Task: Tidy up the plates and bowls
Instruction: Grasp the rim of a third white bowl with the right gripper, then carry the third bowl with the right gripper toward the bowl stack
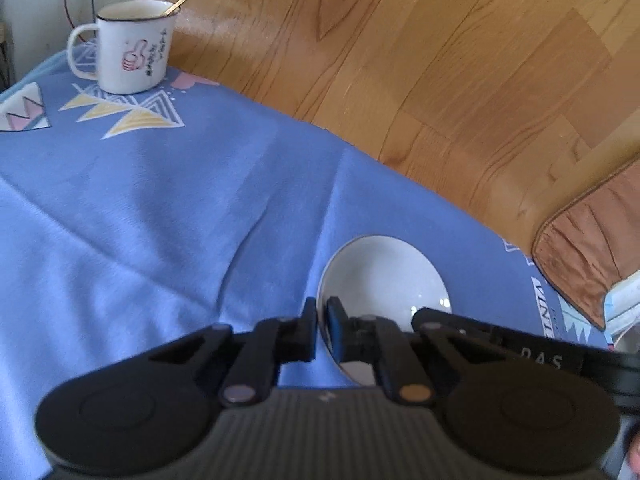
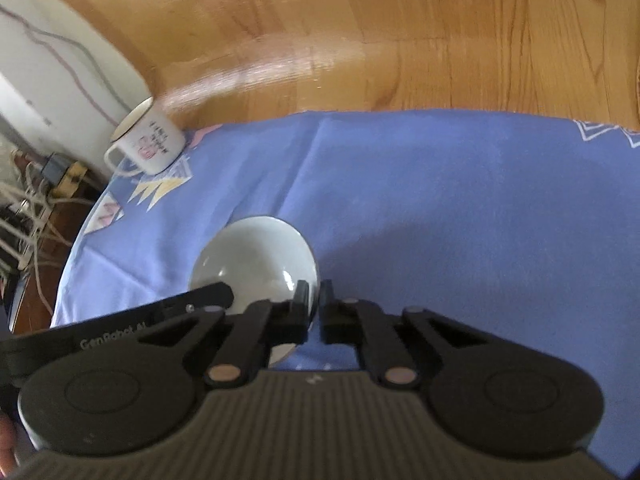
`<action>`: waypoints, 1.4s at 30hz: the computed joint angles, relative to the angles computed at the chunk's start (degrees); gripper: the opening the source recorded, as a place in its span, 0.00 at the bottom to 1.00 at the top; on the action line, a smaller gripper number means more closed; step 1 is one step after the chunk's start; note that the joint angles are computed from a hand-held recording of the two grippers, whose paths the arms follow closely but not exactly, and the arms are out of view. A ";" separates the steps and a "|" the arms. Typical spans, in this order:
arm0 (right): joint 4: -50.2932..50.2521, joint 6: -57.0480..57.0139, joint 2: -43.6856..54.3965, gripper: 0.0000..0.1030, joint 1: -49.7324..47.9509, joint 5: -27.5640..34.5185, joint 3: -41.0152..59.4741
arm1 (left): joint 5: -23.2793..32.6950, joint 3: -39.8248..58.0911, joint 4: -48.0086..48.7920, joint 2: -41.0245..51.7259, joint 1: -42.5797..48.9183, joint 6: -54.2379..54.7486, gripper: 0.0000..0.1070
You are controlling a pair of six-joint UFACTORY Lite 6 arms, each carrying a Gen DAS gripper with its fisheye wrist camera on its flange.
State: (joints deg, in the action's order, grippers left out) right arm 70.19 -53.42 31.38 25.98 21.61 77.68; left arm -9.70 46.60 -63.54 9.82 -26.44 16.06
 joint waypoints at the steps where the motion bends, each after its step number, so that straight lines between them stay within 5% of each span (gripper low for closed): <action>1: 1.36 -1.70 -1.25 0.07 0.00 0.27 -1.62 | -0.56 -1.50 -3.92 -1.94 -1.17 3.05 0.06; 6: 6.83 -8.76 -7.99 0.08 0.06 2.33 -11.15 | -5.67 -10.65 -17.37 -10.92 -8.76 12.25 0.06; 13: 17.72 -21.10 -18.30 0.08 0.87 1.98 -26.16 | -14.90 -19.39 -21.42 -17.01 -22.61 4.33 0.06; 19: 42.01 -47.56 -29.61 0.08 2.05 1.49 -42.60 | -22.74 -17.92 -31.93 -15.49 -34.47 6.32 0.06; 24: 53.41 -60.80 -35.44 0.09 0.05 4.78 -52.85 | -23.57 -15.38 -33.14 -11.77 -39.25 4.37 0.06; 33: 57.42 -70.58 -44.48 0.09 -11.97 13.13 -67.50 | -23.04 0.27 -36.62 2.42 -42.50 13.21 0.07; 42: 34.82 -66.12 -58.79 0.09 -45.99 25.19 -76.21 | -23.20 30.18 -44.38 18.96 -42.34 36.01 0.07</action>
